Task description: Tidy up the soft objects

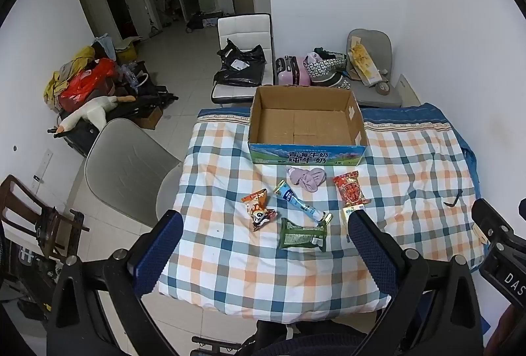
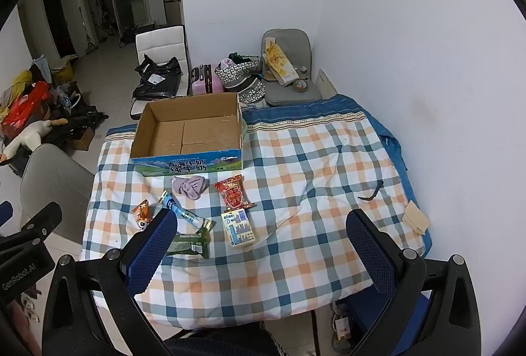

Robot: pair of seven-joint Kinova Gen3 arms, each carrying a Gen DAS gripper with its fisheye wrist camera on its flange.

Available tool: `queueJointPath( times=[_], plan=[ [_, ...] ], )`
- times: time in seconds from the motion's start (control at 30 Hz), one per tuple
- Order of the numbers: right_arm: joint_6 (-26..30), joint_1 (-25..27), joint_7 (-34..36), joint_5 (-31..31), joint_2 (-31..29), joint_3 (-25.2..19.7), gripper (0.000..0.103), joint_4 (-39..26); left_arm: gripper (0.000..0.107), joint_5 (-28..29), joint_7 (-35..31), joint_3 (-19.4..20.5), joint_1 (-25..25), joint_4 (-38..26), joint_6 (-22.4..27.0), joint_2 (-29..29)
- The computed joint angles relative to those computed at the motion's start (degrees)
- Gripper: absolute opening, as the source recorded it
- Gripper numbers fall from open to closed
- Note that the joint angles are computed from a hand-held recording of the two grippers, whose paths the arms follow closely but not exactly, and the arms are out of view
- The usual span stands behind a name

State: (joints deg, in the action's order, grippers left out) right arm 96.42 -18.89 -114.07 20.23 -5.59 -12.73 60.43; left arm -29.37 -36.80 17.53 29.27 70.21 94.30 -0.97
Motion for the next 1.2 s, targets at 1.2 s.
queueJointPath(
  times=[1.2],
  plan=[
    [1.34, 0.83, 0.45, 0.53, -0.90, -0.66, 0.103, 0.38, 0.103, 0.00, 1.94, 0.95, 1.80, 0.67, 0.81, 0.00]
  ],
)
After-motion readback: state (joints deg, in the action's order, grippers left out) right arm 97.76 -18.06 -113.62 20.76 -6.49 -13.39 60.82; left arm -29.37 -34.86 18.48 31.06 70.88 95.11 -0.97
